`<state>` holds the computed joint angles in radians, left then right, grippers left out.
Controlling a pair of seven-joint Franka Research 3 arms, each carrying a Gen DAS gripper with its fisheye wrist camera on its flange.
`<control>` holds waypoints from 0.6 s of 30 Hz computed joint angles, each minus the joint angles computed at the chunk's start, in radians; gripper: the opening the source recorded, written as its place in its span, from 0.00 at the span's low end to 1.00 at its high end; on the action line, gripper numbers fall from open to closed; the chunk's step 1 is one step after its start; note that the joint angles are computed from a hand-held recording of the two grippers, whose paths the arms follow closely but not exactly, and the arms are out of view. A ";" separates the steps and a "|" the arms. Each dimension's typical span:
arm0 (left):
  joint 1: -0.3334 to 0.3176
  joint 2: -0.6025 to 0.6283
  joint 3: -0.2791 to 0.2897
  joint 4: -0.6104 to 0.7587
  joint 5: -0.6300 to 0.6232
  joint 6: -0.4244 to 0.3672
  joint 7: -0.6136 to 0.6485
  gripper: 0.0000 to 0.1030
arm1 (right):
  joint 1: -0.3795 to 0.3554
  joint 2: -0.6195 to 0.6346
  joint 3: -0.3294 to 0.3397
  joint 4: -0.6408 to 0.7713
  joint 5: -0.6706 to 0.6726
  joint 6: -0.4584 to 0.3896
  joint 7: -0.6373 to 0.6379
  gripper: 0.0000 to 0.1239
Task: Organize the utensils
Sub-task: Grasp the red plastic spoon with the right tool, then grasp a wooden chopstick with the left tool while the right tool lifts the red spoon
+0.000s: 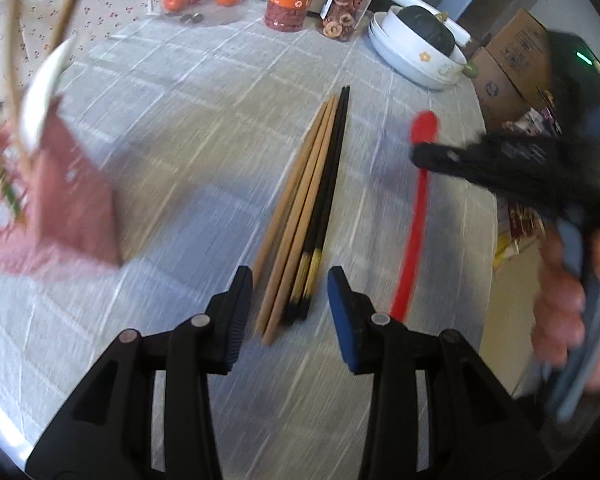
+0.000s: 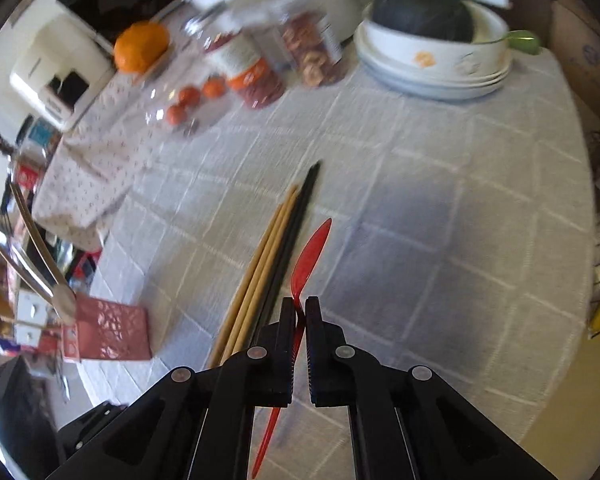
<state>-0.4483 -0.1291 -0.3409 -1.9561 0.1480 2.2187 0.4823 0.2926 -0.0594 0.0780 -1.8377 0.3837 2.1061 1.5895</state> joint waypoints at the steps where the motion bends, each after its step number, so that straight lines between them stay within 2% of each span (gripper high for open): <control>1: 0.006 0.032 -0.004 0.034 0.035 -0.008 -0.016 0.36 | -0.003 -0.009 -0.003 -0.006 0.003 0.009 0.001 0.04; 5: 0.008 0.160 0.001 0.170 0.135 -0.071 -0.039 0.34 | -0.014 -0.038 -0.015 -0.028 0.037 0.020 -0.017 0.04; 8: 0.009 0.217 0.018 0.228 0.109 -0.115 -0.045 0.27 | -0.023 -0.054 -0.025 -0.036 0.062 0.022 -0.034 0.04; 13: 0.011 0.263 0.033 0.276 0.105 -0.156 -0.035 0.27 | -0.029 -0.057 -0.027 -0.032 0.088 0.027 -0.048 0.04; 16: 0.019 0.275 0.036 0.275 0.064 -0.128 0.006 0.27 | -0.029 -0.055 -0.027 -0.029 0.105 0.022 -0.060 0.04; 18: 0.021 0.289 0.039 0.296 0.056 -0.144 0.021 0.27 | -0.030 -0.054 -0.026 -0.028 0.108 0.022 -0.062 0.04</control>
